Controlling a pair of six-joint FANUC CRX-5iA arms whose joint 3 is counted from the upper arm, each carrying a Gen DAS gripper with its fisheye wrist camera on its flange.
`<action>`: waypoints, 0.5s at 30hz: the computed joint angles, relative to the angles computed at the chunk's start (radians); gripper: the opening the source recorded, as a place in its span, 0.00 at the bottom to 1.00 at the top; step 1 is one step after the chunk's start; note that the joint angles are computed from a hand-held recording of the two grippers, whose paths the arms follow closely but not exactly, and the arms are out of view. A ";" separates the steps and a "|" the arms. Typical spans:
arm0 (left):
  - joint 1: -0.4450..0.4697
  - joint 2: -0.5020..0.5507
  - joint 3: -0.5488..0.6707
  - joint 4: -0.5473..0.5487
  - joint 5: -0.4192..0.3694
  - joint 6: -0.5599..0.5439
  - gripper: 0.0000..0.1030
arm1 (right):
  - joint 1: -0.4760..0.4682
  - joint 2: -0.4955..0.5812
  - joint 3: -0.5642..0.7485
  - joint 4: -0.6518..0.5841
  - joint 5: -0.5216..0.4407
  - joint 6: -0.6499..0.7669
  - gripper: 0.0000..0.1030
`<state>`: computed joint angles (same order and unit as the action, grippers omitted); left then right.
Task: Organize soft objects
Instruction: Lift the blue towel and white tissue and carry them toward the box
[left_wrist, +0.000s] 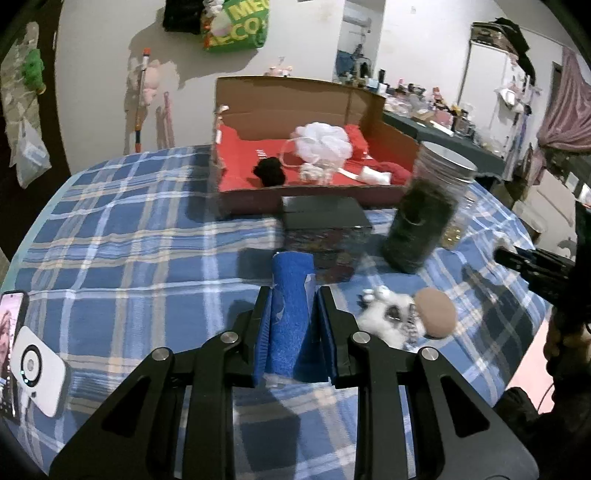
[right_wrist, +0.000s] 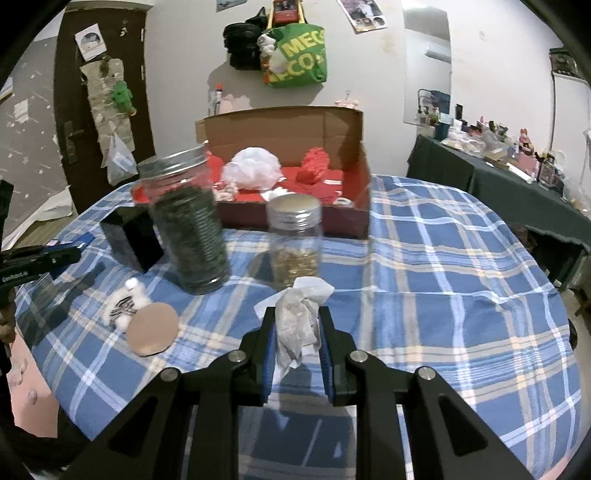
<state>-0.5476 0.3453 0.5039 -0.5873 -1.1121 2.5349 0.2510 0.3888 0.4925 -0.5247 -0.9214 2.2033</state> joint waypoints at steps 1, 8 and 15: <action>0.002 0.000 0.002 -0.003 -0.006 0.000 0.22 | -0.001 0.006 0.009 0.007 0.001 -0.008 0.22; 0.029 0.000 0.016 -0.002 -0.041 -0.008 0.22 | -0.001 0.054 0.081 0.051 -0.009 -0.055 0.22; 0.082 0.020 0.047 0.042 -0.041 -0.071 0.22 | 0.001 0.137 0.212 0.086 -0.055 -0.085 0.22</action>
<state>-0.4657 0.3655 0.5506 -0.5457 -1.1529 2.4636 0.2518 0.5262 0.7047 -0.4384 -0.9762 2.1180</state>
